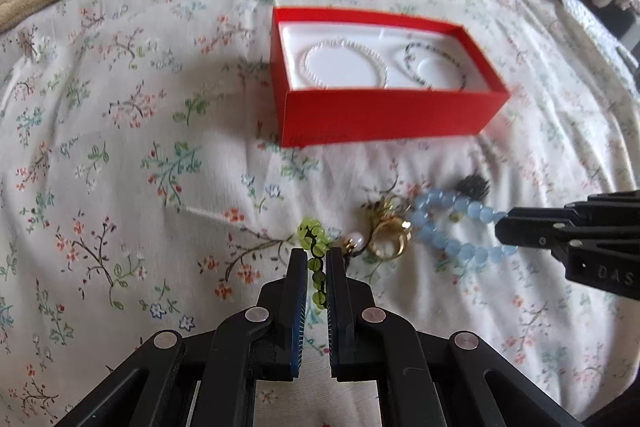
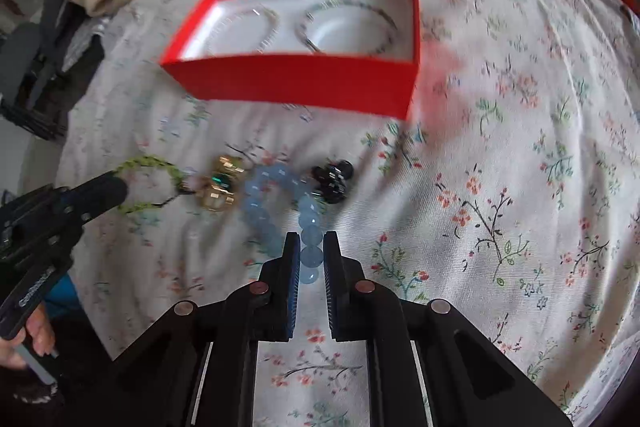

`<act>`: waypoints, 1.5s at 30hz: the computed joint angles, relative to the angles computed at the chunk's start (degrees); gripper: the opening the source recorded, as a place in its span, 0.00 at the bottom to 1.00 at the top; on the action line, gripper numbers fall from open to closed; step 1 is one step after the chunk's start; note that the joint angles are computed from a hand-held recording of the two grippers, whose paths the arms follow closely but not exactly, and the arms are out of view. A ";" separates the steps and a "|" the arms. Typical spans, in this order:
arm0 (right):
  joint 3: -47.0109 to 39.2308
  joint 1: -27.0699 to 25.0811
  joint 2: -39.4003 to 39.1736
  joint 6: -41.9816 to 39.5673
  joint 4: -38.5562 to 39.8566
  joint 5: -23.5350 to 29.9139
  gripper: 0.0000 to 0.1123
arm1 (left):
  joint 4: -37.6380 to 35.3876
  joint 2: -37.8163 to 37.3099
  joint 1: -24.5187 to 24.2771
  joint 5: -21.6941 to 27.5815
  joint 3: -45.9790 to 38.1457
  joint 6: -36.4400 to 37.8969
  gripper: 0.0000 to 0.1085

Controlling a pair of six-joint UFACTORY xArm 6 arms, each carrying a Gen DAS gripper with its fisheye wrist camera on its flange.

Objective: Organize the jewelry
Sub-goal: 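Carry both bracelets into the red box and open both grippers to release them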

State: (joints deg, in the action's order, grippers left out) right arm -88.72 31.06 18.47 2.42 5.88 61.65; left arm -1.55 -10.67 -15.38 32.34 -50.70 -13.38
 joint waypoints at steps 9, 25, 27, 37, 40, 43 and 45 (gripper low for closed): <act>-0.28 -0.29 -2.90 -2.13 3.49 -1.68 0.11 | -0.84 -1.65 -1.00 -1.80 -0.47 0.28 0.03; -5.69 -1.90 -3.51 -2.23 5.02 -3.57 0.11 | -1.00 -0.02 -1.71 -2.38 -5.11 -0.61 0.03; -6.83 -2.14 -3.19 -2.15 4.93 -3.61 0.11 | -0.67 1.07 -1.67 -1.98 -6.68 -0.74 0.03; -13.88 -4.35 1.43 -0.90 6.11 -2.97 0.11 | -7.06 10.15 -1.10 -1.26 -17.36 2.44 0.03; -16.25 -4.51 3.18 -0.08 6.22 -3.34 0.11 | -11.65 12.93 -1.18 -2.18 -20.70 4.57 0.03; -18.23 -4.52 4.41 0.29 5.83 -3.70 0.11 | -16.02 14.97 -1.12 -3.84 -22.99 7.05 0.03; -18.89 -4.61 4.86 0.31 5.88 -4.03 0.11 | -17.44 16.20 -0.91 -5.35 -23.71 7.77 0.03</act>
State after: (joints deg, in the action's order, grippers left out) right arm -107.60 26.45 23.32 2.73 11.76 57.61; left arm -18.99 5.53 -16.29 27.00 -74.41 -5.61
